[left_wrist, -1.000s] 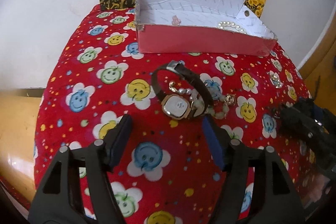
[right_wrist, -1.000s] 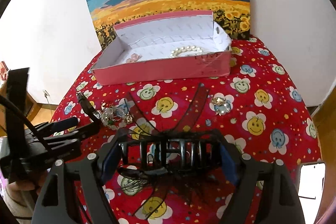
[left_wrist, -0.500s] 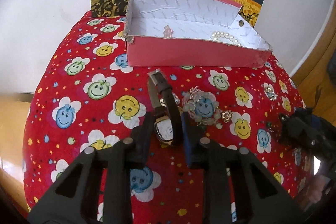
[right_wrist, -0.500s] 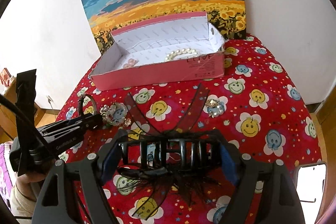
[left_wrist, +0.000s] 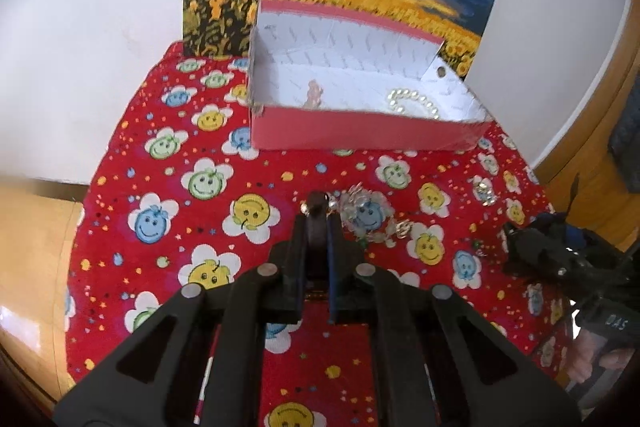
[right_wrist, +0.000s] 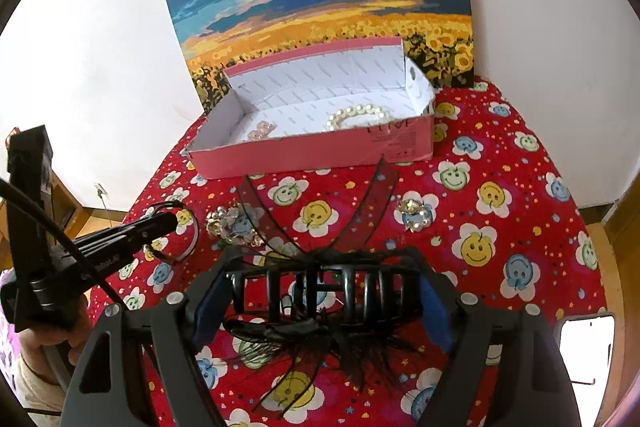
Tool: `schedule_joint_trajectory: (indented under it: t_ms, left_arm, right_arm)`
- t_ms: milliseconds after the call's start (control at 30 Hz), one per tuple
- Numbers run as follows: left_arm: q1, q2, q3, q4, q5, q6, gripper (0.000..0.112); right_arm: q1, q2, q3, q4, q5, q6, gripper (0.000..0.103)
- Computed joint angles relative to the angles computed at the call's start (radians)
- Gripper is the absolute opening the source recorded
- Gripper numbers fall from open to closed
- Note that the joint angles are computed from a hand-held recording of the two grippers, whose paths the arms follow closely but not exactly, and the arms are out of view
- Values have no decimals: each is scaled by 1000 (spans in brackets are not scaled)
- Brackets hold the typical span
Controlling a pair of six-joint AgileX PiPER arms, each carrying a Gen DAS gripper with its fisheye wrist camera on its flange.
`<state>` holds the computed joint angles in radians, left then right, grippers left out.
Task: Organize jewelry
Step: 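Lower the watch into the pink box with the left tool while the right tool drops the hair clip in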
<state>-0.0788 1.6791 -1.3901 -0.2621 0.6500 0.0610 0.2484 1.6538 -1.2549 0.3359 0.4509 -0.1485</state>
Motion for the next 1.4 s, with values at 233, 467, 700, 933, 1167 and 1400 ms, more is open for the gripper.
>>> schedule_joint_trajectory:
  t_ms: [233, 467, 700, 933, 1167, 1400]
  left_arm:
    - [-6, -9, -89, 10, 39, 6, 1]
    - [-18, 70, -275, 105, 74, -85, 1]
    - [-32, 206, -472, 150, 126, -150, 1]
    - [-47, 374, -671, 191, 179, -206, 1]
    - [-49, 535, -859, 207, 242, -213, 1]
    - [-36, 647, -982, 181, 311, -214, 1]
  right_arm:
    - [0, -15, -43, -10, 26, -9, 82]
    - [2, 19, -169, -83, 62, 59, 82]
    - [-14, 127, -361, -146, 90, 173, 82]
    - [-9, 307, -567, -337, 95, 407, 82]
    - [-6, 437, -706, -458, 119, 512, 82]
    - [0, 524, -772, -583, 138, 637, 82]
